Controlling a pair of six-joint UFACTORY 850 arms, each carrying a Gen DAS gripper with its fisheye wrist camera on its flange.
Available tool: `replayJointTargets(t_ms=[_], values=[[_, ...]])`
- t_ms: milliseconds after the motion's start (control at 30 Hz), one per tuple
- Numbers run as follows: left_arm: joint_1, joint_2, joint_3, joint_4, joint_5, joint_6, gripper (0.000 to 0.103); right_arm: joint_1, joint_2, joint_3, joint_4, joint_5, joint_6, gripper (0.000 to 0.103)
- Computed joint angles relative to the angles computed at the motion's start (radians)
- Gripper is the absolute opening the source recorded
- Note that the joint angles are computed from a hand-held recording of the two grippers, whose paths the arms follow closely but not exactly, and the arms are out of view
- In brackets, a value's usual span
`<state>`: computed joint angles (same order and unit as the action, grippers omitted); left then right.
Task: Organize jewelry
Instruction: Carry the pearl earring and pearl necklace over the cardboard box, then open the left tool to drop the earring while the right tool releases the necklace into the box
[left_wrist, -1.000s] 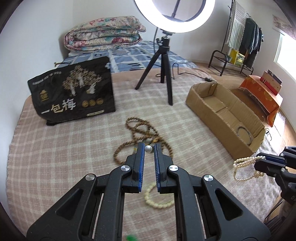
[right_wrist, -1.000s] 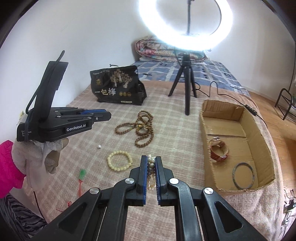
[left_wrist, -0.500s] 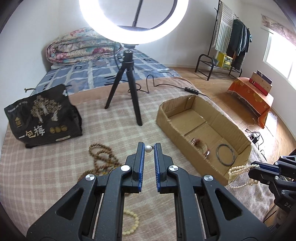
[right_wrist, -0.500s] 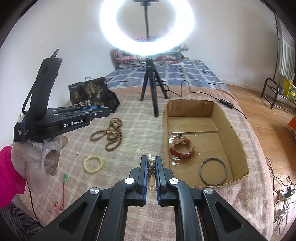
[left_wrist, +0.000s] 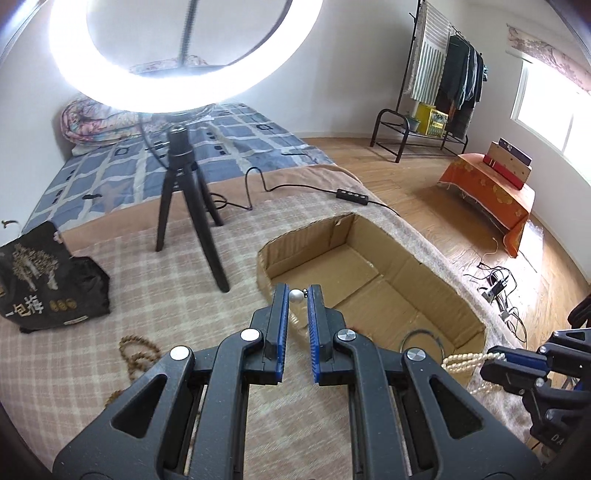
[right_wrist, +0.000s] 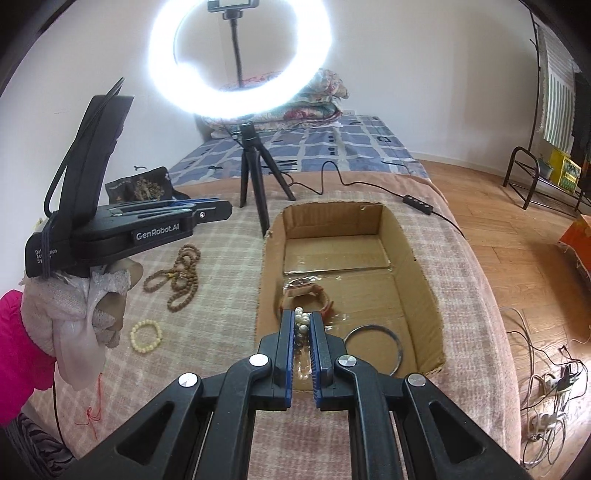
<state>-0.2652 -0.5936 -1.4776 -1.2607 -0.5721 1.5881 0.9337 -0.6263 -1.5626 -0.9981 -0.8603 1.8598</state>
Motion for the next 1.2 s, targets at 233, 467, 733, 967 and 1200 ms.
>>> replayJointTargets(t_ms=[233, 467, 733, 967, 1200], values=[[-0.051, -0.051, -0.063, 0.053, 0.009, -0.094, 0.008, -0.026, 0.032, 0.061, 0.010, 0.021, 0.008, 0.006], [-0.090, -0.083, -0.098, 0.102, 0.022, -0.162, 0.009, -0.045, 0.047, 0.094, 0.015, 0.054, 0.013, 0.006], [-0.115, -0.084, -0.105, 0.146, 0.038, -0.213, 0.009, -0.047, 0.057, 0.110, 0.000, 0.064, 0.037, 0.020], [-0.109, -0.080, -0.107, 0.140, 0.023, -0.242, 0.048, -0.037, 0.056, 0.102, 0.009, 0.045, 0.028, 0.040], [-0.101, -0.047, -0.079, 0.112, 0.040, -0.205, 0.049, -0.026, 0.050, 0.087, 0.012, 0.005, 0.025, 0.067]])
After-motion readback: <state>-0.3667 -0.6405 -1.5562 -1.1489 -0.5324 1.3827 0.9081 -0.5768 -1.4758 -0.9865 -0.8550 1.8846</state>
